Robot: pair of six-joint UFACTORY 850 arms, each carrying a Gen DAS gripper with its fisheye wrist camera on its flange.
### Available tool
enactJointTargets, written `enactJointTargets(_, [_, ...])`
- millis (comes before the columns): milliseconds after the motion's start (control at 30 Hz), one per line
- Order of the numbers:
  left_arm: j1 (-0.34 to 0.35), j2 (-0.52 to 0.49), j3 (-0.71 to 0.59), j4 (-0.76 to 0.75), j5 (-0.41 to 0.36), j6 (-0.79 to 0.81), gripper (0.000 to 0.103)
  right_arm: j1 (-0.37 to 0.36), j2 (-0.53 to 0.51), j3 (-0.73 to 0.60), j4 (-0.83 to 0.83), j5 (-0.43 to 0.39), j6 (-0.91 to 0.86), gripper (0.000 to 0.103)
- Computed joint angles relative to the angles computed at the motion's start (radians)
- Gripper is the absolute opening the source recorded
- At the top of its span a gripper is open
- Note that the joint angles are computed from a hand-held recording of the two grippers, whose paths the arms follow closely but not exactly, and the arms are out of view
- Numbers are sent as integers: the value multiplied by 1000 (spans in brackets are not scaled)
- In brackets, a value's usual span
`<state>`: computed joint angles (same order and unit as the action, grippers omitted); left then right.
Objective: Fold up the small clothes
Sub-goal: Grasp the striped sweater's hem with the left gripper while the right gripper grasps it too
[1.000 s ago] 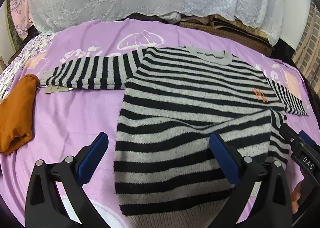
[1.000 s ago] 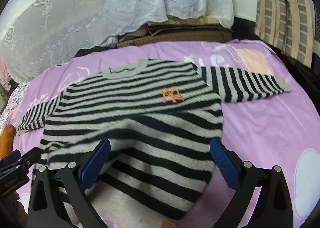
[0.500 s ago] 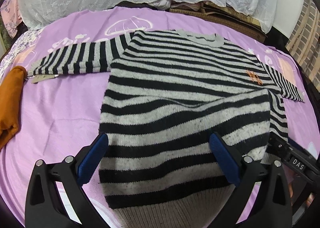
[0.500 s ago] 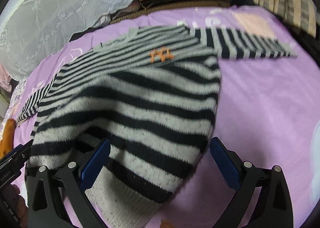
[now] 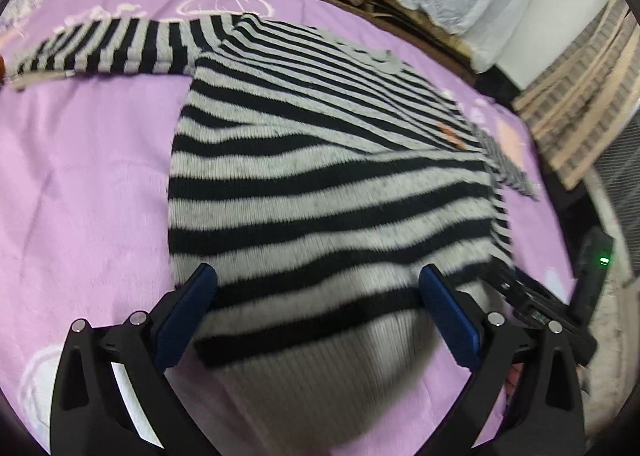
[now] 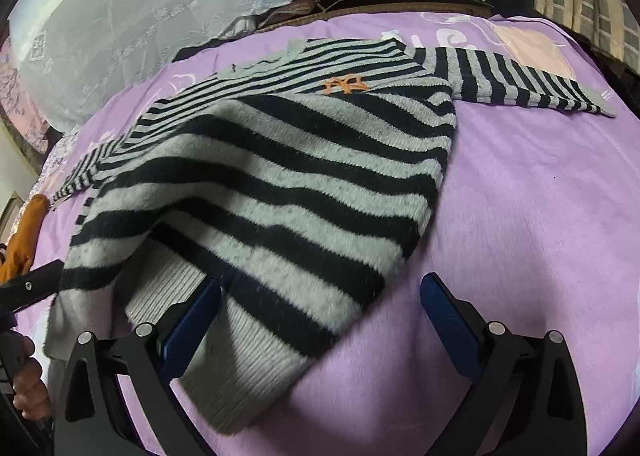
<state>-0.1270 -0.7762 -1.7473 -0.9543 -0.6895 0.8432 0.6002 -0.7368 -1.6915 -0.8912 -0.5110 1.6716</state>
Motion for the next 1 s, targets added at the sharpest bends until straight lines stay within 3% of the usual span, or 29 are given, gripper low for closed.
enactJointTargets(133, [33,6,19,-93,-108,75,98,6,42,65,-70,73,98,99])
enactJointTargets(167, [39,3,17,-110,-133,80,98,7,39,60,-70,64,99,95])
enactJointTargets(267, [47,-45,-49,-120,-214,19,98,-2,28,43,-62,70,133,67])
enactJointTargets(333, [46,-77,-94,-114,-242,-34,95,-11,24,36,-35,98,124,62])
enactJointTargets(367, [45,-82,-102,-108,-242,-45,92,-12,19,28,-26,99,119,61])
enactJointTargets(400, [45,-83,-103,-105,-238,-50,88,-11,15,21,-25,98,121,52])
enactJointTargets(433, [44,-77,-94,-105,-227,-47,78,-13,13,19,-24,117,119,43])
enactJointTargets(467, [44,-74,-90,-104,-225,-46,65,-19,13,23,-6,159,104,21])
enactJointTargets(500, [45,-75,-90,-101,-229,-47,59,-24,12,21,11,177,98,17])
enactJointTargets(567, [47,-82,-98,-83,-251,-62,35,-25,21,26,-3,184,115,15])
enactJointTargets(600, [47,-84,-100,-78,-256,-64,30,-26,33,37,-15,188,128,14])
enactJointTargets(667, [54,-84,-99,-84,-283,-52,7,-26,77,83,-40,195,159,14])
enactJointTargets(800, [73,-16,-24,-73,-264,9,4,-18,196,201,5,140,103,14])
enactJointTargets(867, [79,16,15,-46,-247,37,4,-25,247,267,131,138,-10,14])
enactJointTargets(933, [82,29,40,2,-231,32,4,-33,252,296,270,121,-123,14])
enactJointTargets(1000, [90,12,36,30,-261,-4,4,-38,238,308,344,133,-179,15])
